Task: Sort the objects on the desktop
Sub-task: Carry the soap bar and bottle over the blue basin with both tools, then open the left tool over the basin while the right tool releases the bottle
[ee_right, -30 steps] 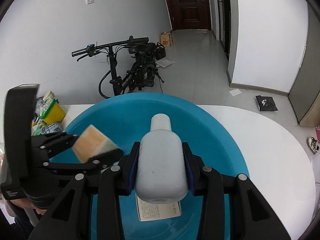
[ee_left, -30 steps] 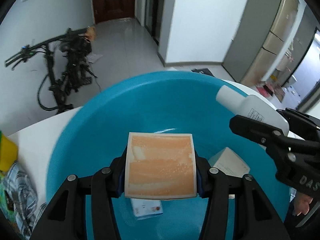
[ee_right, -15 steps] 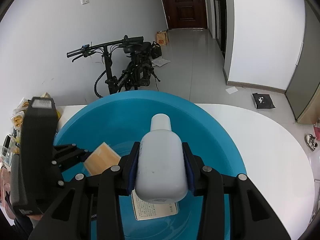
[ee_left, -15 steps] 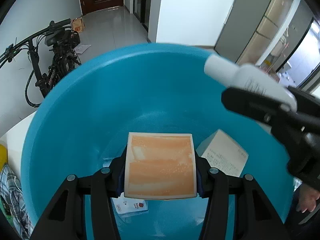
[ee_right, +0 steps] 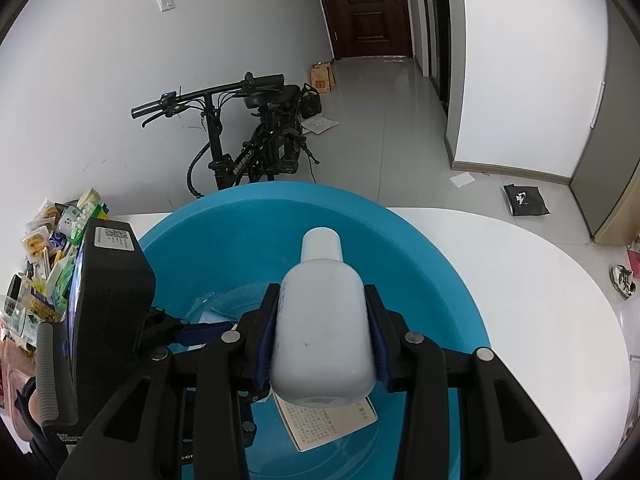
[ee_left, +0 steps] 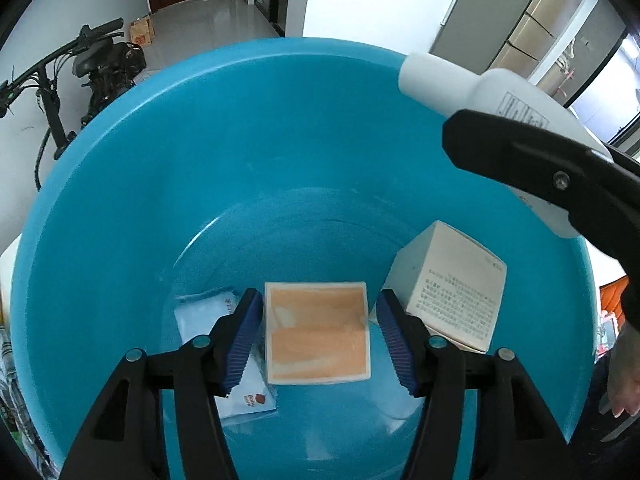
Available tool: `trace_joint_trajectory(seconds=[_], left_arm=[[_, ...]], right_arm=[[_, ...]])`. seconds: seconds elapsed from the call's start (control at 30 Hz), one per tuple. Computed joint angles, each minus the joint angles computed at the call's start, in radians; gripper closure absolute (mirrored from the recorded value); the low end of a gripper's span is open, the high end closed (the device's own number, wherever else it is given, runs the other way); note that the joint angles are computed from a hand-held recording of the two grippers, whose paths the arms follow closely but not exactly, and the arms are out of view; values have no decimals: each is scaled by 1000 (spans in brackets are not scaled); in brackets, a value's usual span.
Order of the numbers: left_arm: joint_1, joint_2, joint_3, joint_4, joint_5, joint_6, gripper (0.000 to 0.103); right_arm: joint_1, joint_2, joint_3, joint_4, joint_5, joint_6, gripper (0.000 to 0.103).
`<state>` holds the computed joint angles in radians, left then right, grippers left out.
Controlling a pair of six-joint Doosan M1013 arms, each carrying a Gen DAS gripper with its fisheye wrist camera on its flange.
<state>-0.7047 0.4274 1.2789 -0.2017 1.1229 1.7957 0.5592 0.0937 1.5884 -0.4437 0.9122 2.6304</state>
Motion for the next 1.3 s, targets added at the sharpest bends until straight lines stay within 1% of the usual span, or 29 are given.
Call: trace_joint_trajectory(seconds=[0.07,0.1,0.13,0.2,0.3,0.4,0.47,0.53,0.6,0.67,0.73,0.77,0.83,0.93,1.13,1.23,1.3], left_arm=[[0,-9,9,25,-26,-17,40],[0,-12,11,32,-35,-26,35],[1,-16,14,39,-46,-36,27],[8,-30,24,46,-90,-60,19],[26,-41,25,48,-126,-93,19],[55,-36,2,53,-134,-183,19],[81,-30,-12,18,-132,-216,19],[103,-28,-22,-20,-126,-227,19],[118,-29,-30,-41,-129,-208,19],[117,-37,-25,-38,-141,-201,19],[119,-30,-38,-13,-141,-205,19],[117,-35,-29,-8,-146,-204,19],[112,-32,-32,-1,-137,-188,19],[108,-25,-39,-13,-130,-174,19],[86,-35,-20,18,-128,-176,19],[76,-42,-8,44,-140,-180,19],[75,-42,-8,33,-134,-166,19]], right_arm=[[0,1,0,2,0,-2,65],[0,2,-2,4,1,-4,65],[0,3,-2,8,-2,-9,65],[0,5,-3,18,-11,-18,65],[-8,-3,9,56,-57,-29,65],[4,6,-3,45,-41,-34,65],[9,18,-14,63,-38,-65,65],[12,32,-26,91,-33,-98,65],[15,43,-33,107,-31,-112,65],[16,51,-37,109,-22,-120,65],[14,59,-40,116,-4,-115,65],[8,62,-40,136,2,-120,65],[-4,59,-31,178,-5,-131,64],[-10,55,-25,192,-6,-134,64],[-26,84,-45,309,40,-241,64],[-28,91,-48,329,54,-259,64],[-30,90,-47,330,56,-258,64]])
